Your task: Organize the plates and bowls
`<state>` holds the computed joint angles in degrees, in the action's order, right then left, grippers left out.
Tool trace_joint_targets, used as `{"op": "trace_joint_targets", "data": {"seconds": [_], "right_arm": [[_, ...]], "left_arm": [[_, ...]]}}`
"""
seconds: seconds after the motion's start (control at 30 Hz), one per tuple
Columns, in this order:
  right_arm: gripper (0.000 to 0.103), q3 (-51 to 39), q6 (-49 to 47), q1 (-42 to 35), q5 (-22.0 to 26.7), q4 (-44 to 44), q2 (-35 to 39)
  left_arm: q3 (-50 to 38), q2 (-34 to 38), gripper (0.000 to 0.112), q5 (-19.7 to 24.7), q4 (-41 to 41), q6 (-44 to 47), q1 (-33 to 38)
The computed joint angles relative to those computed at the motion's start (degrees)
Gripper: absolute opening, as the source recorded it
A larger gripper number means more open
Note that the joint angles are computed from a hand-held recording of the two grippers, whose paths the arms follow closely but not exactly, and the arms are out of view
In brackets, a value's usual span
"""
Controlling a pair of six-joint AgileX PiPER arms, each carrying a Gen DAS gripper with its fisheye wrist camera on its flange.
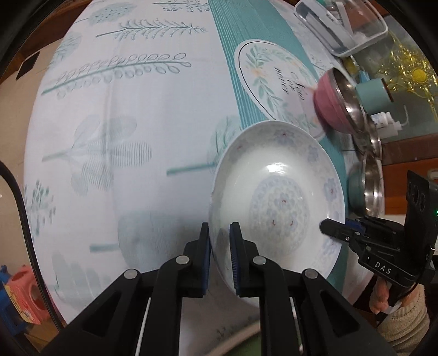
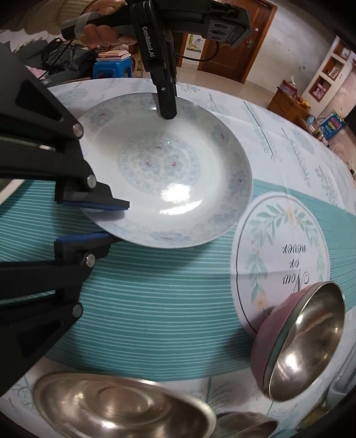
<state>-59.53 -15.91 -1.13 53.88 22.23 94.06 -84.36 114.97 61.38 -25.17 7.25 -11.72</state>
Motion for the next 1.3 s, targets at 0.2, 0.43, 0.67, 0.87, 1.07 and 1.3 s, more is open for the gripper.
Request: {"op": "trace_joint_targets", "data": {"seconds": [0.2,0.43,0.67,0.87,1.07,1.3], "right_arm": [[0.014,4.68,0.88,1.67,1.21,-0.71,-9.09],[0.014,12.24,0.1,2.26,5.63,-0.89,-21.54],[0.014,21.08,2.38,5.73,9.77,-1.72,-36.31],[0.014,28.52,1.95,5.89,11.31,-0.71,-43.84],[0.014,32.48,7.66,13.74,8.49,-3.59,-46.58],[0.014,35.59,13.98,20.4,5.63,-5.34,-46.31]], "left_arm": [[10.43,-11.15,0.011,-0.39,2.36,-3.53,-1.65],[27.77,-29.03,0.011,-1.56,0.18,-4.6,-0.58],[42.9,-47.85,0.011,-1.22,0.6,-11.06,-3.0],[51.02,-56.29,0.011,-1.84,3.99,-18.14,-10.95],[56.27,-58.57,0.011,-3.04,4.49,-23.09,-16.2],[59.36,-57.87,0.011,-4.65,3.89,-22.2,-16.3]]}}
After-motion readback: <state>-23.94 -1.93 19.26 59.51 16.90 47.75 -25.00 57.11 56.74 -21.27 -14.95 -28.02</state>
